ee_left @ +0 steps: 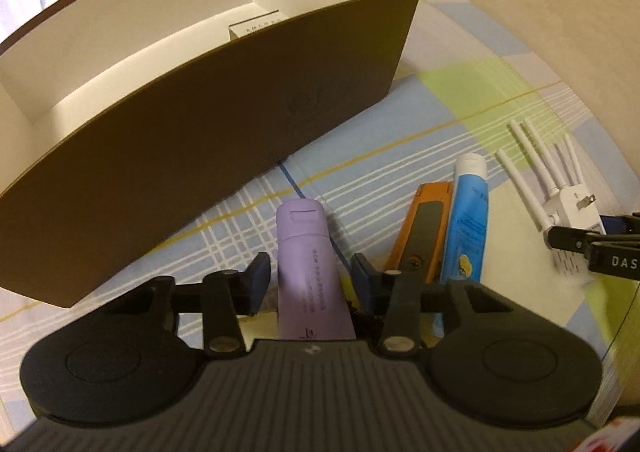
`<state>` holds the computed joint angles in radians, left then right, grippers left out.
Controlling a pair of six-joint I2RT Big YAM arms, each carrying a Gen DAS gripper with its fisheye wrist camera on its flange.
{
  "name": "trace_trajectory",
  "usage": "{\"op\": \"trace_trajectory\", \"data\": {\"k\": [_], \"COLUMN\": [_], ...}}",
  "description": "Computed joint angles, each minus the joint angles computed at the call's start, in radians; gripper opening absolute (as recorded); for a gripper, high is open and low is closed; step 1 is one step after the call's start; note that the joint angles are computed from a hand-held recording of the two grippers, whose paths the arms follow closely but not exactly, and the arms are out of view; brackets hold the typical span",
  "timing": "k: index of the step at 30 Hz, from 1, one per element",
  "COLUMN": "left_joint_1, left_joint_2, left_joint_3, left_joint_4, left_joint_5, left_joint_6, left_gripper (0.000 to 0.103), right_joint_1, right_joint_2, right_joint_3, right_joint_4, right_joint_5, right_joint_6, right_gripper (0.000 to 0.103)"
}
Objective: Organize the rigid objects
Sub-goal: 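Grasp the purple tube with the left tool while the right tool grasps the white repeater, then lift and carry the purple tube and white repeater with both tools into the brown box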
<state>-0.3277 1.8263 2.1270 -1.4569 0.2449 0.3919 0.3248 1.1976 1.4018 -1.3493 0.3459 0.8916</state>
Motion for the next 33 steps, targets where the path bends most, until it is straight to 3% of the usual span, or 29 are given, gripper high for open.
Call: {"op": "trace_trajectory", "data": {"k": [1, 21, 33], "left_joint_1": [0.0, 0.0, 0.015], "left_joint_2": [0.005, -0.032, -0.084], "left_joint_3": [0.006, -0.045, -0.089], "left_joint_4": [-0.006, 0.041, 0.076], "left_joint_5": [0.001, -0.023, -0.007], "left_joint_6": [-0.001, -0.014, -0.026], "left_gripper": [0.029, 0.029, 0.028], "right_joint_1": [-0.001, 0.001, 0.02], "right_joint_2": [0.0, 0.016, -0.012], "right_joint_3": [0.0, 0.018, 0.028], "right_joint_4": [0.0, -0.017, -0.039], "right_joint_5": [-0.001, 0.012, 0.033], "right_joint_6": [-0.001, -0.049, -0.009], "right_gripper": [0.056, 0.053, 0.053]}}
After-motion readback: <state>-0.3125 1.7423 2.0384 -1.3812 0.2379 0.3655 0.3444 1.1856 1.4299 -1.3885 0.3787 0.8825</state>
